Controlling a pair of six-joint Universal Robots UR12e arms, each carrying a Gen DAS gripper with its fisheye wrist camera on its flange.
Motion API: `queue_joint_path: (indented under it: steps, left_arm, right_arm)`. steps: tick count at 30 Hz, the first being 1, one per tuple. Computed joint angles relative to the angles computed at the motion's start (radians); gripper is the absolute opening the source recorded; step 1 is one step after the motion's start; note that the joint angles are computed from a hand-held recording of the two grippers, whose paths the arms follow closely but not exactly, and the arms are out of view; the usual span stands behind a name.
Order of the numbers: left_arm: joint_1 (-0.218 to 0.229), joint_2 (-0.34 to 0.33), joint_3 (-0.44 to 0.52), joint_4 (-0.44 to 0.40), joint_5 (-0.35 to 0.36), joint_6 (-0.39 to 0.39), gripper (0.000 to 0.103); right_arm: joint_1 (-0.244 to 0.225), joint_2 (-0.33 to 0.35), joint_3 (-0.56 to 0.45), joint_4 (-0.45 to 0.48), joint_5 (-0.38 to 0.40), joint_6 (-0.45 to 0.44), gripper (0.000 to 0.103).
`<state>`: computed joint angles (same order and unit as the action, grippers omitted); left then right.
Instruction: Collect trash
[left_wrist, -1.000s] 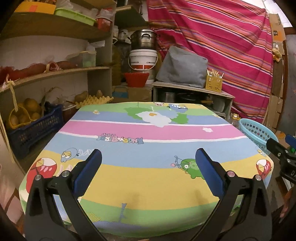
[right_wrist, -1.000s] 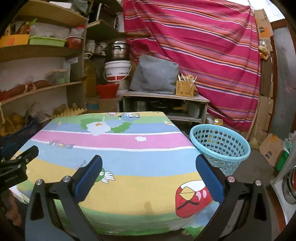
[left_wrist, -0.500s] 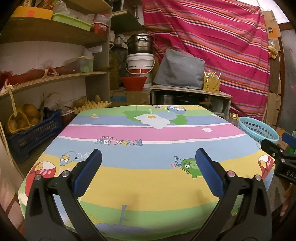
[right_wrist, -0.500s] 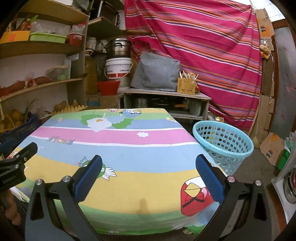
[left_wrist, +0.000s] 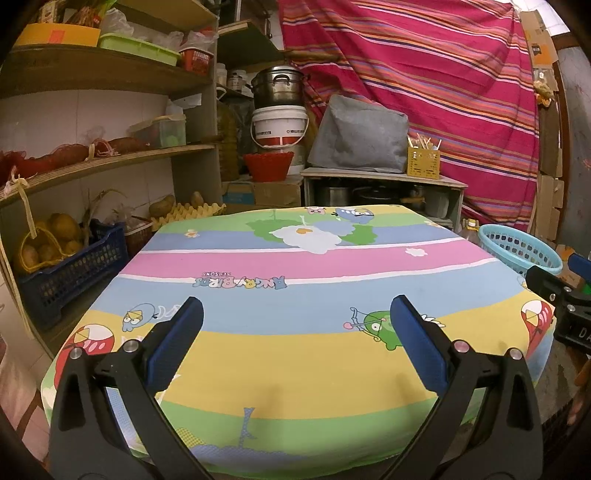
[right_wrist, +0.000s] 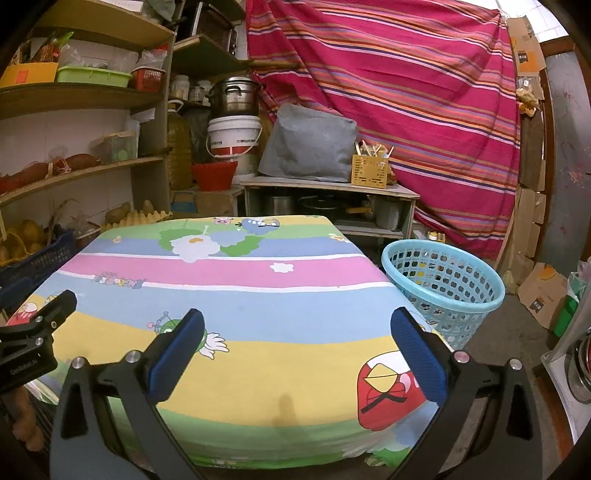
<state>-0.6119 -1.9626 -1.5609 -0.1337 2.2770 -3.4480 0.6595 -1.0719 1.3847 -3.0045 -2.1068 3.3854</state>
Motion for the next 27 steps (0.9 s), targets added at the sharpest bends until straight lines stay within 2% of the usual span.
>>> queue_joint_path:
  steps: [27]
  left_arm:
    - [0.011, 0.010, -0.012, 0.006, -0.008, -0.006, 0.098]
  right_arm:
    - [-0.003, -0.004, 0.013, -0.009, 0.000, -0.003, 0.099]
